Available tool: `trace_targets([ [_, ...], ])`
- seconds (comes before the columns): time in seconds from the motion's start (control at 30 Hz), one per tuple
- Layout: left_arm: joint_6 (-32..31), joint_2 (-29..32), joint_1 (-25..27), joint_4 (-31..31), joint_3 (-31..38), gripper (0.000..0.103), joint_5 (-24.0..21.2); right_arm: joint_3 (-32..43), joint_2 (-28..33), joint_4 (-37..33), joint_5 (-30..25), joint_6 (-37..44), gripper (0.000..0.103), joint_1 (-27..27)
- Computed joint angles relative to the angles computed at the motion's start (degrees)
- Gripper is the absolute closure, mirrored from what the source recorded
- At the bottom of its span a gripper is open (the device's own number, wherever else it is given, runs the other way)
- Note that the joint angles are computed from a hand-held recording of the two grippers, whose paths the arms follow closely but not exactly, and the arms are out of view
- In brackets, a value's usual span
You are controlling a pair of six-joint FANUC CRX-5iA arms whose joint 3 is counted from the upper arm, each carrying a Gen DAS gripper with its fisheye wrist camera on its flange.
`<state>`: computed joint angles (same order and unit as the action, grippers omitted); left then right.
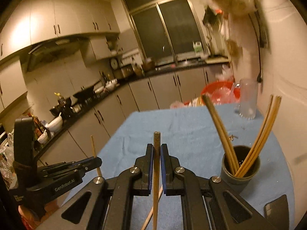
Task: Organize utensils
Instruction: 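Lift both held chopsticks upright off the towel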
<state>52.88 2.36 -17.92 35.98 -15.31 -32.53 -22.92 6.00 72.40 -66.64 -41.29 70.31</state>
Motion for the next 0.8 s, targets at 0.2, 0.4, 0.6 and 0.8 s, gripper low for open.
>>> trace_targets([
  [0.2, -1.63, -1.46, -0.65, 1.17, -1.65, 0.096, 1.48, -0.09, 0.75, 2.32, -2.61, -1.52, 0.096, 1.39],
  [0.4, -2.04, -1.57, -0.47, 1.48, -1.75, 0.096, 1.32, -0.95, 0.44, 3.05, -3.92, -2.91, 0.096, 2.1],
  [0.6, -1.91, -1.84, -0.42, 1.66, -1.87, 0.096, 1.26, -2.11, -0.31, 3.6, -4.37, -4.05, 0.096, 2.17],
  [0.8, -1.91, -2.1, -0.55, 1.74, -2.21, 0.096, 1.72, -2.34, -0.52, 3.73, -4.47, -4.01, 0.096, 2.23],
])
